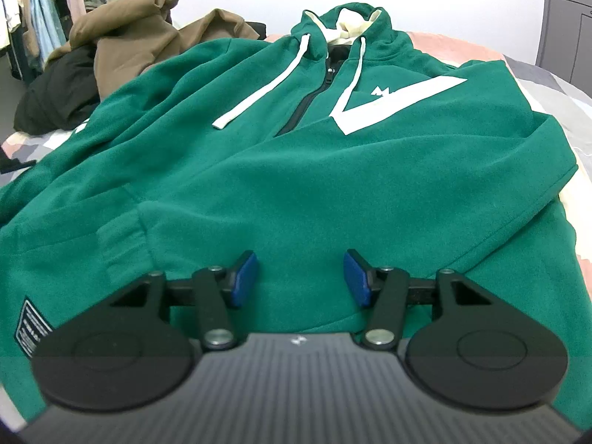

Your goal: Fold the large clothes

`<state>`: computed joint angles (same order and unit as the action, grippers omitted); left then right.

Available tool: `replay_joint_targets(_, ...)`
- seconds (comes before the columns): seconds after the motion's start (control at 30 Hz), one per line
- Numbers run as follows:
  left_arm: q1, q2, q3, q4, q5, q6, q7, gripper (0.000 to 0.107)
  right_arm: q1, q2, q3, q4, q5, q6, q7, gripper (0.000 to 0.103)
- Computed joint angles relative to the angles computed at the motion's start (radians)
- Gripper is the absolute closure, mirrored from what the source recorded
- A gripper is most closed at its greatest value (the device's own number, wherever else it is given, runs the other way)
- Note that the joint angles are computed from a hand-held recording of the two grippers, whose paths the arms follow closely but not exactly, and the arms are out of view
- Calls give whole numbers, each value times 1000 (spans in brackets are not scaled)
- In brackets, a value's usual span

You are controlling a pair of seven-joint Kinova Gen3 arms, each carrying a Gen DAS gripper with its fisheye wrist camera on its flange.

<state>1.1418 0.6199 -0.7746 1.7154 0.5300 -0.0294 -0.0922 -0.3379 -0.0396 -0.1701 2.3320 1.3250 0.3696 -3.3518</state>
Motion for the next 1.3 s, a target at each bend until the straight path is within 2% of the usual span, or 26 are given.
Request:
replay_joint_targets(0.07,28,28,-72,-27,26,69,21,42,2,-4,2,2,-5,-5,7,48)
replay_joint_targets(0.1,20,37,-84,-50,21,110,28,43,5,-6,4,1,-11,-11,17,48)
replay_joint_targets(0.17,8,54,-108,-100,-36,191,41,49,13,-6,10,-2,-25,-26,34,48)
replay_joint_targets(0.23,18,84,-155,-151,-118,273,79,59,23,-6,13,-4,-26,-39,37,48)
replay_joint_targets(0.3,16,114,-187,-207,-197,354,94,87,32,-6,16,-3,-16,-51,32,48)
replay_joint_targets(0.37,28,141,-228,-263,-278,435,95,93,39,-5,17,0,0,-57,17,48)
replay_joint_targets(0.43,38,168,-265,-341,-359,517,62,95,41,-1,17,-4,6,-56,-4,48)
replay_joint_targets(0.53,64,207,-326,-454,-479,605,0,96,45,-4,23,-17,-51,-62,49,48)
replay_joint_targets(0.63,98,238,-380,-538,-601,623,-84,96,66,-16,29,-15,-77,-84,55,48)
replay_joint_targets(0.73,96,249,-370,-646,-723,626,-199,96,89,-28,25,-12,-93,-92,54,48)
replay_joint_targets(0.87,70,233,-263,-758,-885,551,-360,96,112,-52,9,-7,-104,-79,54,48)
replay_joint_targets(0.93,47,230,-172,-829,-967,537,-442,96,128,-73,5,0,-98,-83,45,48)
replay_joint_targets(1.03,18,219,-33,-880,-1068,471,-564,96,170,-115,1,18,-82,-112,16,48)
replay_joint_targets(1.13,11,197,106,-881,-1090,384,-686,96,222,-155,-13,40,-42,-129,-43,48)
replay_joint_targets(1.23,-9,195,245,-898,-1067,359,-808,96,260,-202,-88,71,54,-46,-165,48)
replay_joint_targets(1.3,-20,204,338,-912,-1041,374,-889,96,245,-220,-74,93,123,-22,-246,48)
